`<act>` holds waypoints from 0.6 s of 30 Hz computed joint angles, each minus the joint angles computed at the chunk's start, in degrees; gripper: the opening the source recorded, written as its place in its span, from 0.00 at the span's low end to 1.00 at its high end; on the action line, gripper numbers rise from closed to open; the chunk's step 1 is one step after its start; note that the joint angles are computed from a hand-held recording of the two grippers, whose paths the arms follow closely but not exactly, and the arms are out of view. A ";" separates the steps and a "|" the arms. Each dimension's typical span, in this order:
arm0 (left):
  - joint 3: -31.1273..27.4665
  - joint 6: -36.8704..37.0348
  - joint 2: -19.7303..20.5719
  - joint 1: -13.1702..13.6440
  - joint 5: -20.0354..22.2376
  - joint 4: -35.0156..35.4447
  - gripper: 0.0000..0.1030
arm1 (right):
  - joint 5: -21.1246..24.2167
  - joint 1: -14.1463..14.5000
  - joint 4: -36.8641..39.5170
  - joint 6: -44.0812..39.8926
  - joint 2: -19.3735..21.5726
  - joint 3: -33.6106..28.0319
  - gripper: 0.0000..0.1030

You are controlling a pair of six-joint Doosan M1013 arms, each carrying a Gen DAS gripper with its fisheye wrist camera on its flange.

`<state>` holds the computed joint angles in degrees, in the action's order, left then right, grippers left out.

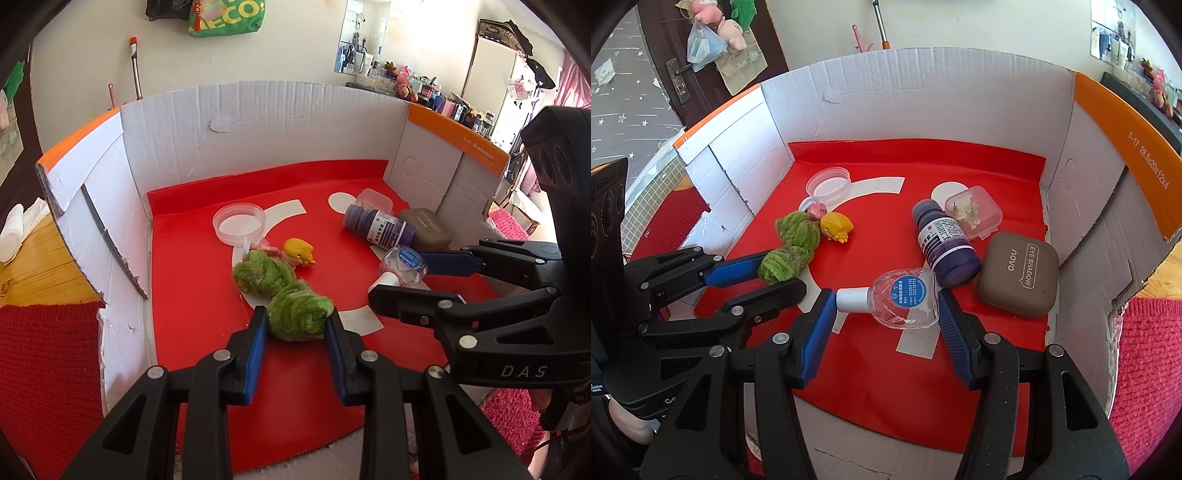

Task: Organize objects
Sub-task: 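Lower the green ball and eye-drop bottle onto the box floor and open both tools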

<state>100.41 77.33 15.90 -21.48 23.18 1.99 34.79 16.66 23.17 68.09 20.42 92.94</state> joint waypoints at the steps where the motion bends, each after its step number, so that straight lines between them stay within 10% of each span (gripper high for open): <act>1: -0.02 0.05 0.02 0.02 0.01 -0.08 0.31 | -0.01 0.00 0.03 -0.04 -0.02 0.03 0.53; 18: -0.19 -0.09 0.26 0.01 -0.11 -0.24 0.31 | 0.36 -0.36 1.45 -0.47 -0.19 0.13 0.53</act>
<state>100.22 77.24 16.15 -21.47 23.07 1.75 35.16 16.30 24.62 67.61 20.22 93.07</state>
